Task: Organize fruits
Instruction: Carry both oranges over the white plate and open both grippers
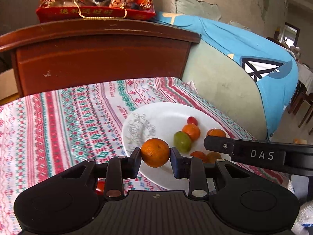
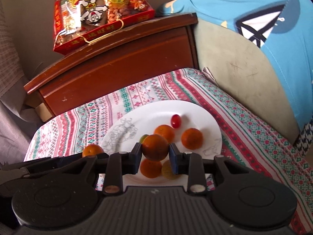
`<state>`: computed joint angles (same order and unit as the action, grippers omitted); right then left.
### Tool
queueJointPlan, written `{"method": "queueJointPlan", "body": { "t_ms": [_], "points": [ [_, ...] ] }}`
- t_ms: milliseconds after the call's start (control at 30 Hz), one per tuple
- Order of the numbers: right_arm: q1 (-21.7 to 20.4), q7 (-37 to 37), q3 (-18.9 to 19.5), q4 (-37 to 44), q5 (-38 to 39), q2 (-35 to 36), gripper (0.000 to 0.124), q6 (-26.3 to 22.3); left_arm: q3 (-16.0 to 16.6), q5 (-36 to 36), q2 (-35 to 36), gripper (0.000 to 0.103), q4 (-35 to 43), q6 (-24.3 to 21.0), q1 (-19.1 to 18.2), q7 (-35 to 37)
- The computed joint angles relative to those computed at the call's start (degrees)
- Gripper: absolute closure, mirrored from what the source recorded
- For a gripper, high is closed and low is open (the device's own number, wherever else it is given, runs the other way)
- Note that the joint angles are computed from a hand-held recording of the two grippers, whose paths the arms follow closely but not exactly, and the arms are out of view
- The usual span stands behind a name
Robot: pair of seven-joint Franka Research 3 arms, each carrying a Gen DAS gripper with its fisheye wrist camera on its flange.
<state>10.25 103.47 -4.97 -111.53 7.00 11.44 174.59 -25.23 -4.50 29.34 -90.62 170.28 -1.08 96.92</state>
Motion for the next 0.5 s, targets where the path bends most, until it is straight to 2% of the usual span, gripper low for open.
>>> {"method": "queueJointPlan", "body": {
  "t_ms": [33,100,267,300,333,400,500],
  "points": [
    [-0.6,-0.7,0.7,0.0,1.0,0.0,0.093,-0.1,0.1,0.2,0.3,0.074,0.3,-0.2,-0.2,0.0],
    [0.6,1.2,-0.8,0.2,-0.5,0.2,0.092,-0.3,0.2,0.4,0.9,0.074,1.0,-0.6,-0.5,0.0],
    [0.5,1.8,-0.8,0.0,-0.4,0.1,0.090,0.3,0.1,0.4,1.2,0.071,1.4,-0.5,-0.6,-0.2],
    [0.6,2.1,-1.0,0.1,-0.8,0.1,0.090,0.4,-0.5,0.1,1.1,0.069,1.3,-0.3,-0.1,0.2],
    [0.6,2.2,-1.0,0.0,-0.7,0.0,0.090,0.6,-0.7,-0.1,0.9,0.062,1.3,-0.1,0.0,0.2],
    [0.4,2.4,-0.8,-0.1,-0.4,-0.2,0.090,0.9,1.5,0.6,0.0,0.052,1.0,0.5,-1.5,-2.0],
    [0.2,1.9,-0.5,-0.4,-0.2,-0.5,0.090,1.6,1.8,1.0,-1.2,0.047,0.4,1.5,-1.2,-3.0]
  ]
}}
